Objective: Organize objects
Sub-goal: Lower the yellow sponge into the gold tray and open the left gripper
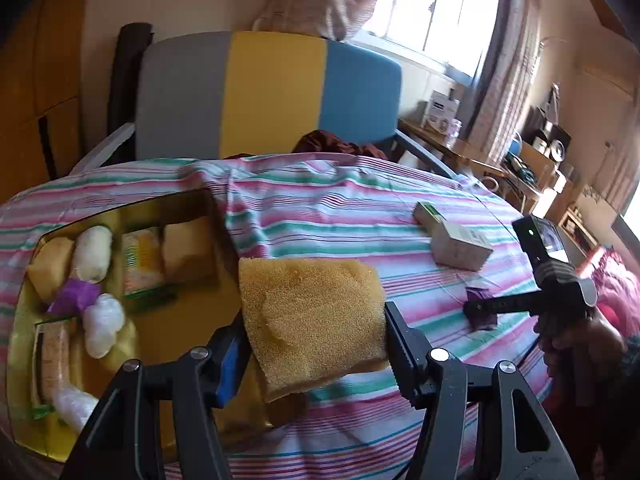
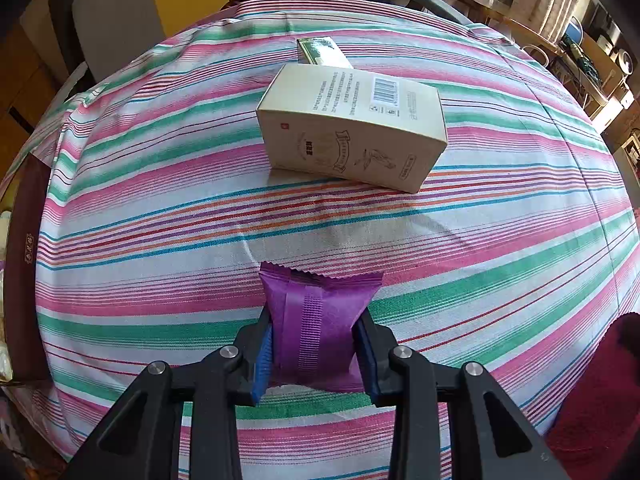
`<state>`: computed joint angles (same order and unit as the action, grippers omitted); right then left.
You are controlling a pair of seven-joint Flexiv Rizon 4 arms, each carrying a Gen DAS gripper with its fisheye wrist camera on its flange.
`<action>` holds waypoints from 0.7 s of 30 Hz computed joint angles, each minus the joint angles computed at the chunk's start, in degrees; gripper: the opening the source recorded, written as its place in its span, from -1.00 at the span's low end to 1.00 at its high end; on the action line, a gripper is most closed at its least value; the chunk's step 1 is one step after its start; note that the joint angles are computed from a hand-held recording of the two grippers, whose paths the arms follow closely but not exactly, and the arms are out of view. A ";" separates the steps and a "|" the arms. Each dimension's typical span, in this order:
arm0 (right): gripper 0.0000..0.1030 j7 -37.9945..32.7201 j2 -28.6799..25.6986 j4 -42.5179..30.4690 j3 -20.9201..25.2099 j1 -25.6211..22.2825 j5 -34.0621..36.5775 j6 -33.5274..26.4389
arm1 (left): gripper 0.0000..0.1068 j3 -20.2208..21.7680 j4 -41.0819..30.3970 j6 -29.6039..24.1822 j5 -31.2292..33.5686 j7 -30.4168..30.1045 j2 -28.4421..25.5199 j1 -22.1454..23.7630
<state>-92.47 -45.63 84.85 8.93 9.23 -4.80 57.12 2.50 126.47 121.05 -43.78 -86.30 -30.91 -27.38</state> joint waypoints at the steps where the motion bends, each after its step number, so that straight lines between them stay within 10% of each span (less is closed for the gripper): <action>1: -0.31 -0.05 -0.05 -0.09 -0.07 0.02 -0.08 -0.04 | 0.15 0.35 1.65 0.37 -0.65 -1.04 0.96 0.47; 21: -0.31 -1.91 -1.11 -2.72 -0.59 -0.84 -0.27 -1.42 | 0.28 4.82 10.18 -4.52 -15.94 2.90 0.52 2.39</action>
<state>-94.38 -46.74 82.13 8.33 8.39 -5.07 55.69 7.32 136.64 116.54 -59.72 -83.40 -30.39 -24.99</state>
